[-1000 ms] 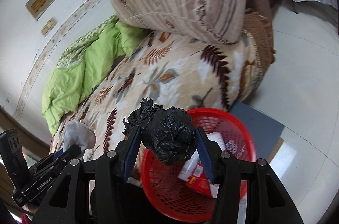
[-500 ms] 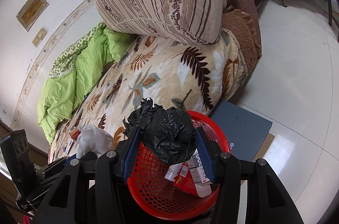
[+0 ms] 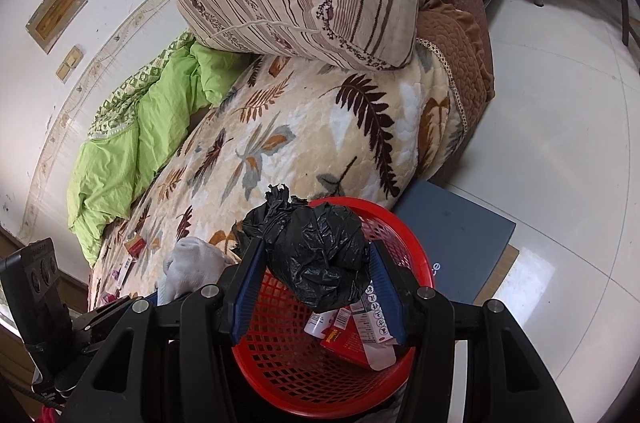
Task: Collect trash
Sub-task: 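Carry cloth and black bag to the red wastebasket and open both tools, then move both tools back over the remaining trash on the bed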
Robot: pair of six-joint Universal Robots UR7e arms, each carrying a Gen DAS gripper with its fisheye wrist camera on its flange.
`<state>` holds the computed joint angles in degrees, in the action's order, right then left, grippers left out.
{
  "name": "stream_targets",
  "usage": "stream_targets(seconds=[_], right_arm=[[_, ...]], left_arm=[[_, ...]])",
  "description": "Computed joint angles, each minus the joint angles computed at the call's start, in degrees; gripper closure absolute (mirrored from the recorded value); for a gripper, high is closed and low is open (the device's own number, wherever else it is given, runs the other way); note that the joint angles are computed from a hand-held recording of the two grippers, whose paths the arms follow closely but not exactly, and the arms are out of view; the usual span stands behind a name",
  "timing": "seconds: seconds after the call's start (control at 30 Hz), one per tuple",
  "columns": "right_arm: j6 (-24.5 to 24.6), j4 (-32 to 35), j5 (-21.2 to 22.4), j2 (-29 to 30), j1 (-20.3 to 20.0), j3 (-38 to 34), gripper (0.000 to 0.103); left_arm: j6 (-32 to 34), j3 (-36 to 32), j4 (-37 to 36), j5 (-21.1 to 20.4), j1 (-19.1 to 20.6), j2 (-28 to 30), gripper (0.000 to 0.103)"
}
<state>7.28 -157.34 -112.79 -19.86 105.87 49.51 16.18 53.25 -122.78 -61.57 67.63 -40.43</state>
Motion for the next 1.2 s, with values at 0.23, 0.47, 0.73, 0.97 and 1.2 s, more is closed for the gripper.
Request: stream_targets(seconds=[0.23, 0.47, 0.73, 0.97, 1.2], right_arm=[[-0.33, 1.14, -0.51, 0.52, -0.05, -1.12, 0.046], [-0.77, 1.83, -2.08, 0.80, 0.25, -1.83, 0.038], [-2.52, 2.12, -2.67, 1.58, 1.01, -3.36, 0.035], [-5.63, 7.18, -0.72, 6.17, 2.09, -11.28, 0.035], [-8.07, 17.06, 2.49, 15.07, 3.68, -27.18, 0.035]], left_arm=[[1.17, 0.52, -0.67, -0.56, -0.19, 0.09, 0.066], [1.11, 1.72, -2.88, -0.82, -0.22, -0.71, 0.044], [0.51, 3.59, -5.13, 0.10, -0.07, -2.68, 0.041], [1.45, 6.79, -10.30, 3.79, 0.36, -5.85, 0.039], [-0.57, 7.68, -12.60, 5.96, 1.99, -8.78, 0.038]])
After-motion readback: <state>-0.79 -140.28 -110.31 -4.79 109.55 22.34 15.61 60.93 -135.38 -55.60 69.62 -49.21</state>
